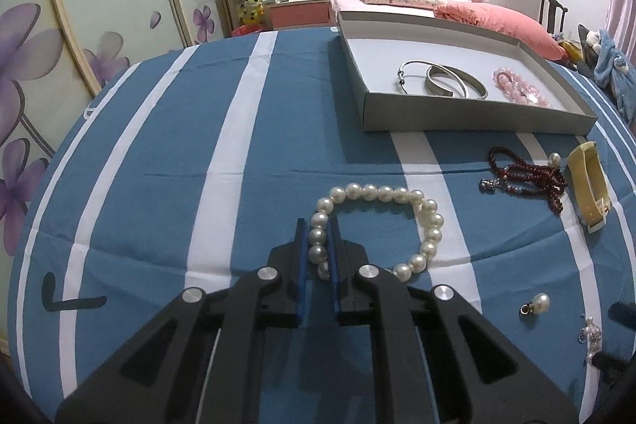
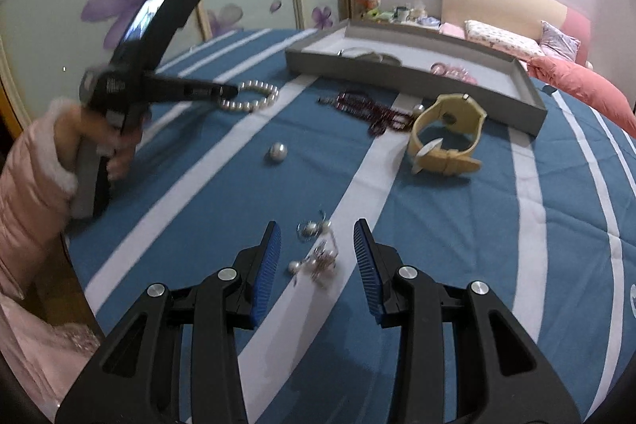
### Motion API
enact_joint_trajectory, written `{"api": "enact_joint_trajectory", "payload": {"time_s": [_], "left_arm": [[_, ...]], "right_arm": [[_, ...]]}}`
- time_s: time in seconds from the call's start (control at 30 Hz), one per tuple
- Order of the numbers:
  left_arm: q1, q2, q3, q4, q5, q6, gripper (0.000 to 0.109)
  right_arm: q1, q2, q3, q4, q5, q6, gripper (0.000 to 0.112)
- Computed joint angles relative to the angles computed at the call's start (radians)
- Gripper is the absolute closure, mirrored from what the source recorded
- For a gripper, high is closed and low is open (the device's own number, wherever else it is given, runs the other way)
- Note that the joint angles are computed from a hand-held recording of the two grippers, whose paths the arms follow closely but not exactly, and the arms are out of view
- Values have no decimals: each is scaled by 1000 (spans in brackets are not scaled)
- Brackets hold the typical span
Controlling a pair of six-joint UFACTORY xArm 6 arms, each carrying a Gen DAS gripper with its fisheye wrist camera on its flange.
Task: Organize jewelry
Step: 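Close the left tool on the pearl bracelet while the right tool closes on a silver earring, then lift the pearl bracelet with the left tool while the right tool lifts the silver earring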
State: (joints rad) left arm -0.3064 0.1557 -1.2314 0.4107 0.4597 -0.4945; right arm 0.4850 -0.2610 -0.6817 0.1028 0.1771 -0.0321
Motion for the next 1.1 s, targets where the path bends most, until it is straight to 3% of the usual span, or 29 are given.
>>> {"api": "enact_joint_trajectory", "payload": {"time_s": [0.03,0.17,0.2,0.27,0.43,0.67,1.1], "left_arm": [[-1,1,-1,1,0,-1,98],[-1,1,-1,1,1,-2,98],[-1,1,-1,1,1,-1,98],[1,-2,1,-1,0,0,98],[-3,3,-5,-7,1,-11,98],[6,-15,19,-61,-25,-4,98],[3,-119,117,-10,-158,-68,98]], "right_arm": [[-2,2,0,-40,10,33,74],[-18,-7,4,-163,36,135,93],[-22,-14,6,-166,42,143,99],[-30,-22,10,-164,48,155,102],[-70,-27,17,-284,25,289,104],[-147,-63,29,-421,-100,447,104],[-304,-55,-75,-925,-207,917,104]]}}
